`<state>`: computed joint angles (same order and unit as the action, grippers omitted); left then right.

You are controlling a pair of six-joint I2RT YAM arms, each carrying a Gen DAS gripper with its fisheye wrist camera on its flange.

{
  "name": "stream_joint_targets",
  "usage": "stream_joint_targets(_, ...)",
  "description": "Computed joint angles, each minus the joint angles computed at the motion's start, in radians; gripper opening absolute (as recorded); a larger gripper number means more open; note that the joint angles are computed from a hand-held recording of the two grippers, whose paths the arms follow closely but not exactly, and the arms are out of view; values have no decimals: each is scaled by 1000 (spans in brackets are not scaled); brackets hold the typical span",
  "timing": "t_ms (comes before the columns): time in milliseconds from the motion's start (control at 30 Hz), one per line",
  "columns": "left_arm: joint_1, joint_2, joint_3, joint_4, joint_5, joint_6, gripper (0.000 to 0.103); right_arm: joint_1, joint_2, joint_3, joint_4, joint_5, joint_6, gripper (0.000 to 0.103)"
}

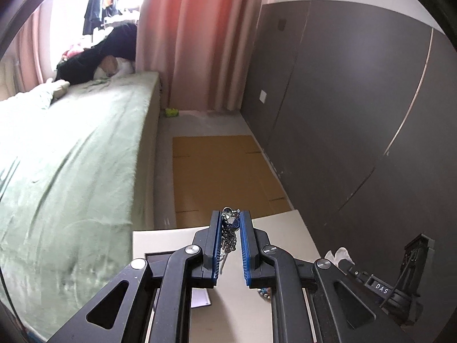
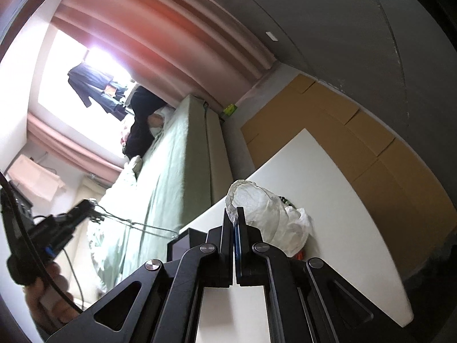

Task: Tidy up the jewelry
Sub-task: 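Lower the silver chain into the black box and open the left tool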

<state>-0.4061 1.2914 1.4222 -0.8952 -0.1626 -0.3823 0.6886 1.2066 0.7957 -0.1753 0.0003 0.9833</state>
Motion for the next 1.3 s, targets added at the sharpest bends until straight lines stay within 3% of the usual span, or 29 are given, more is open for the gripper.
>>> stream_joint_targets(233, 75, -40, -95, 30, 37, 10, 13, 16, 3, 5, 13, 15, -10, 2)
stream_joint_targets(767, 285, -7, -432, 299, 223, 32, 13, 92, 150, 112, -23, 60, -37, 2)
stream_joint_targets(1100, 357, 68, -576, 475, 329, -24, 16, 138, 245, 183, -60, 100, -59, 2)
stream_joint_targets(1133, 366, 77, -576, 471, 337, -33, 23, 144, 256, 192, -67, 106, -61, 2)
stream_joint_targets(1167, 375, 76, -580, 471, 344, -39, 37, 147, 267, 204, -73, 108, -63, 2)
stream_joint_targets(1233, 382, 51, -588, 462, 329, -56, 57, 151, 276, 209, -74, 110, -65, 2)
stream_joint_targets(1300, 390, -15, -609, 450, 325, -71, 63, 153, 285, 214, -74, 113, -65, 2)
